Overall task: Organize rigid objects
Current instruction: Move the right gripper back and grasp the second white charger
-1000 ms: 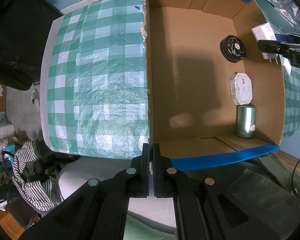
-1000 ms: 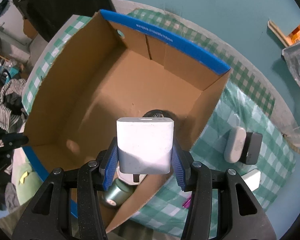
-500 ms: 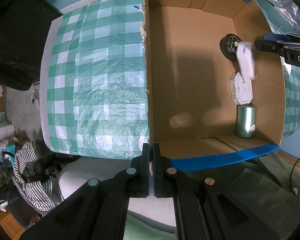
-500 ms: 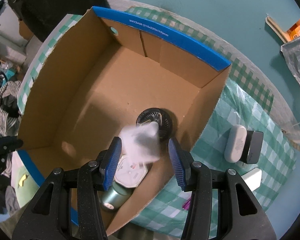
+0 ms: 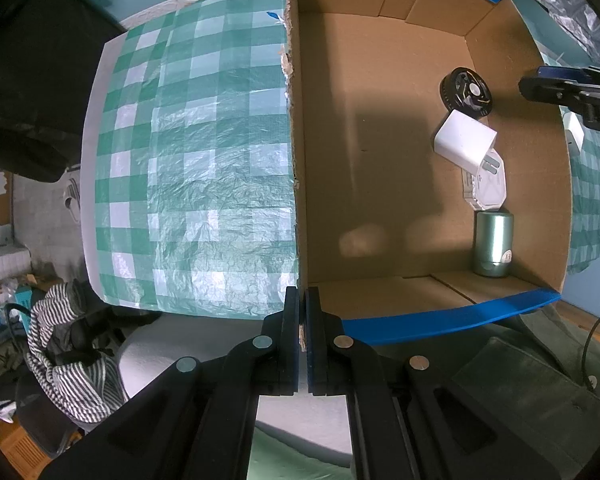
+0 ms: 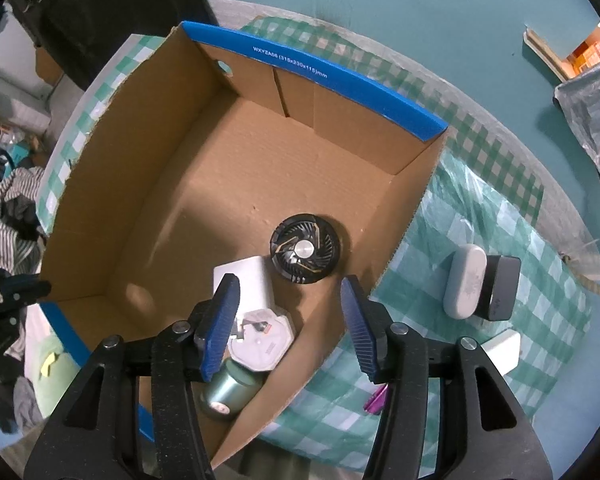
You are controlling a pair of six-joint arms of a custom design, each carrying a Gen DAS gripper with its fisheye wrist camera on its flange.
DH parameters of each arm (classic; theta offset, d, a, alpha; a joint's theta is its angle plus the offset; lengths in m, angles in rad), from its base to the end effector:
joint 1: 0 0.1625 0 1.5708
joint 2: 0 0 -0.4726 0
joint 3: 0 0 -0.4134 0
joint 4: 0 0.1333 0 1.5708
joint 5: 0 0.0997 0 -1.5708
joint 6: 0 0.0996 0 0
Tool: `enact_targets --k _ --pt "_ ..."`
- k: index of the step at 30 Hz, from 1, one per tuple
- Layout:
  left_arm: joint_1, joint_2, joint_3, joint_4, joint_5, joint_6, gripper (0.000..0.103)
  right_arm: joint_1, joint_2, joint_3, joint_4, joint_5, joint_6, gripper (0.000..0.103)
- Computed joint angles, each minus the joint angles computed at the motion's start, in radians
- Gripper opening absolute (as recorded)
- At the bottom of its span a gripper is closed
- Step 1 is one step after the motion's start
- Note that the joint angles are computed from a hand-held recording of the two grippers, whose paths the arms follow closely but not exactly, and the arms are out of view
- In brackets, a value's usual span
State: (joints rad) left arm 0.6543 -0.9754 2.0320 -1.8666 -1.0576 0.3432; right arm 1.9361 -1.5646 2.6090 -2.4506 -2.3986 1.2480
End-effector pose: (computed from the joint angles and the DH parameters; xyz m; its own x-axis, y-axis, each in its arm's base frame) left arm -0.2706 -0.4372 0.0622 -0.0530 0.9933 -0.1028 0.6292 0.1132 0.7689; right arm 0.1624 -0.2569 0.1949 -0.5210 0.7614 0.3859 0.4466 0.6284 -0.6370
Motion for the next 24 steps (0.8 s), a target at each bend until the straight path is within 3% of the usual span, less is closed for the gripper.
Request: enact_targets --k 12,15,17,24 --pt "-0.001 0.001 -0.002 0.001 0.001 0.001 0.003 0.078 -0.050 -0.038 0.173 -0.020 0.121 0.053" --pt "-0.001 0.001 -0.002 0.001 0.002 0.001 0.003 0.101 -0.072 -0.043 0.242 -0.024 0.177 0.055" --pt "0.000 0.000 -0.002 0.002 0.002 0.002 0.003 0.116 -0.096 -0.041 0.290 -0.023 0.224 0.061" --pt "0.000 0.002 -0.004 0.002 0.003 0.002 0.003 0.132 -0.202 0.005 0.419 0.005 0.371 0.062"
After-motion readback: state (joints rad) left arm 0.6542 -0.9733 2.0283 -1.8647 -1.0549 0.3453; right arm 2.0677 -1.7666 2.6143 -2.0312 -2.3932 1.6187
